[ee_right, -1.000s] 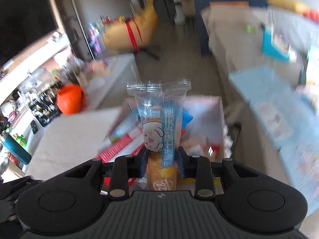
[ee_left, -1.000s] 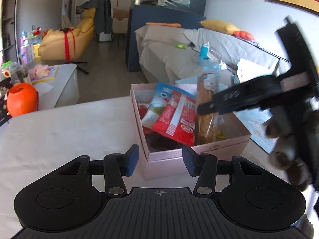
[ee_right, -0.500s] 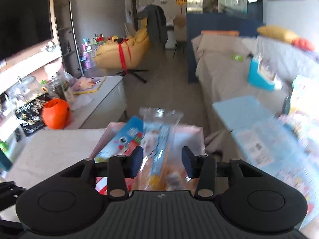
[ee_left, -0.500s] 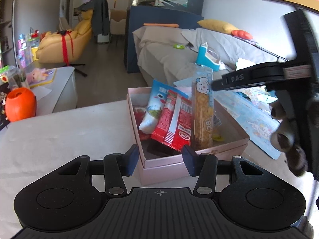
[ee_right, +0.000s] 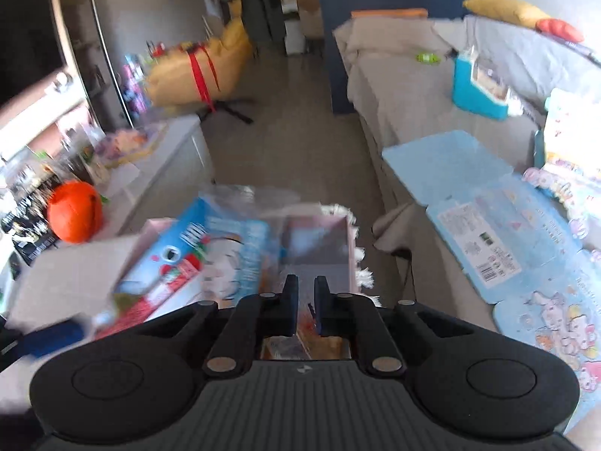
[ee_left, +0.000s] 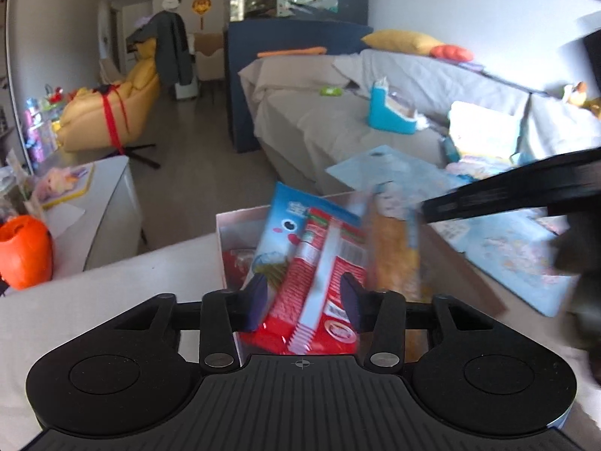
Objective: Organize snacks
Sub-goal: 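Lower the bread stick into the pink box and open the right tool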
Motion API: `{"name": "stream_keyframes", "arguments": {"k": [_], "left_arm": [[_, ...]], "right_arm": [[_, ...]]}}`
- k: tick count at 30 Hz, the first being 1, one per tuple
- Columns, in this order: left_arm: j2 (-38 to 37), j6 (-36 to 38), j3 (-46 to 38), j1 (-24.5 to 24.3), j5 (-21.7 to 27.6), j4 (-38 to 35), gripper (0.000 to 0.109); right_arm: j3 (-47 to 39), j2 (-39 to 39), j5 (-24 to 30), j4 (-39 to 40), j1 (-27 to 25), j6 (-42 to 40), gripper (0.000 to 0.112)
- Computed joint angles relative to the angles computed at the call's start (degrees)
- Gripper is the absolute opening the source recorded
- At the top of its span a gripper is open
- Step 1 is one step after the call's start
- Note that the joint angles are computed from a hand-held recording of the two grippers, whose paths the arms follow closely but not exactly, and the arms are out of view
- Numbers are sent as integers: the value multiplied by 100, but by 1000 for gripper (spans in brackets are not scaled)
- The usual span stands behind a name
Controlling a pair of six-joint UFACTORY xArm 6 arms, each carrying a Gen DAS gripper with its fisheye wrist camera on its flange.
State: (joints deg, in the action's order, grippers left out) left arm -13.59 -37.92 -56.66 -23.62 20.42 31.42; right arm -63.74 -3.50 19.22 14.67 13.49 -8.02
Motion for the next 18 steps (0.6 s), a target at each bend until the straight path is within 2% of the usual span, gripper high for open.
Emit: {"name": "stream_keyframes", "arguments": {"k": [2,6,10,15,18], "left_arm": [[261,229,-163,62,40,-314,35],[407,513,-152,193,-241,-899,35],[88,912,103,168,-207,-1334,35],[-291,715,416,253,-316,-1167,35],[-407,690,538,248,-355,-1205,35]], "right_arm": [[285,-389,-46,559,-23,-559,10],[510,-757,-56,1593,55,-1596,16],[122,-236,63,1469,183,-1271,17],[-831,728,552,2000,188,-1154,27],[-952,815,668,1922,173,-1058,28]]}}
